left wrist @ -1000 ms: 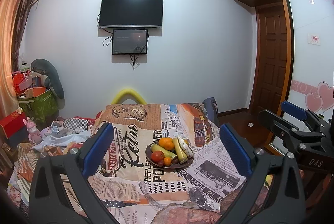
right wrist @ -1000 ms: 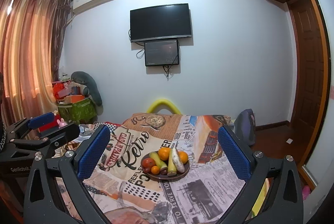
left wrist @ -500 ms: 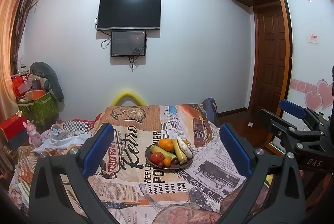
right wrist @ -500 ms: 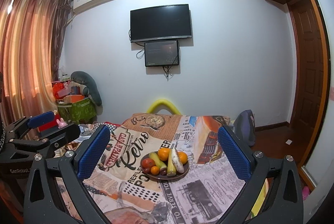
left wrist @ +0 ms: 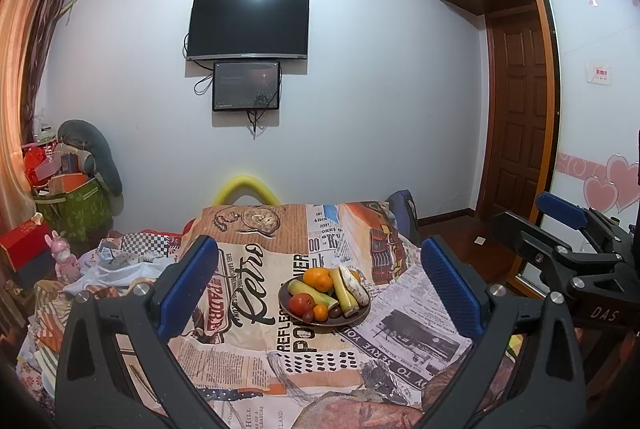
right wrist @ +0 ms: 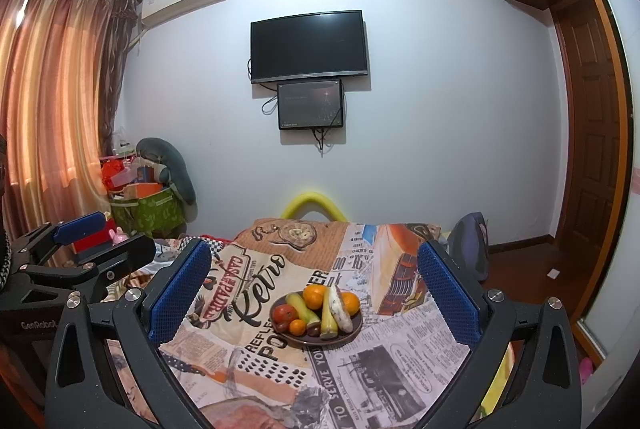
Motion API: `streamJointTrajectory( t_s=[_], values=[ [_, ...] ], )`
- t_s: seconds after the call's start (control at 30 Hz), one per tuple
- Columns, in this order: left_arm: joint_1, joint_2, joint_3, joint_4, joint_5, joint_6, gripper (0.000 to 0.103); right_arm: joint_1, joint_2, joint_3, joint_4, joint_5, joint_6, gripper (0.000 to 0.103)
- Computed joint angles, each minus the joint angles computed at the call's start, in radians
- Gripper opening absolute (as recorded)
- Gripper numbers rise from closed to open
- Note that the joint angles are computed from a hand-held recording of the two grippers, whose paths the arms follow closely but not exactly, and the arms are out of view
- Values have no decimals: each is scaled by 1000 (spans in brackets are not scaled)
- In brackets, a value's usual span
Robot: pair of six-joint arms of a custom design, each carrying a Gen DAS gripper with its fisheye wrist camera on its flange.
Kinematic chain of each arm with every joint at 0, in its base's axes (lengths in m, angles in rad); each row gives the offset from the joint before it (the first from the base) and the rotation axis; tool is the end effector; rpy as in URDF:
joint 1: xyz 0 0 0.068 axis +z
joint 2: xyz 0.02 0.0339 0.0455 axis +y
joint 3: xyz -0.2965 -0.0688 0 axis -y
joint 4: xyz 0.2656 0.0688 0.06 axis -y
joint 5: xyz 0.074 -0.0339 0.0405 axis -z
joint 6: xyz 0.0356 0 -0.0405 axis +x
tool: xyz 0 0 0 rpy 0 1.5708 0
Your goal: Organize fruits
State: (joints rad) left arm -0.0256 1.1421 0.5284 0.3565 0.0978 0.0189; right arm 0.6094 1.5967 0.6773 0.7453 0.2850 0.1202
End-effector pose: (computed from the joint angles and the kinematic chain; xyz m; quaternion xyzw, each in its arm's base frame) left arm 0.2541 -0.0100 0.2514 0.0474 0.7901 -0.0408 0.6097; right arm 0.2869 0.1881 0.2163 -0.0950 0.7577 0.1254 0.6334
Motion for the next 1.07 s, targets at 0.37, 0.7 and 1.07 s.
streamJointTrajectory(
  t_s=[0.37,0.7,1.07],
  values=[
    [-10,-5,-2,11,-20,-8,103,0,-10,-5,4,-3,0,103],
    [-3,0,1,-1,2,-9,103,-4,-7,-6,8,-4,-1,103],
    [0,20,9,-2,15,-21,103,-5,-1,-8,10,2,4,103]
  ],
)
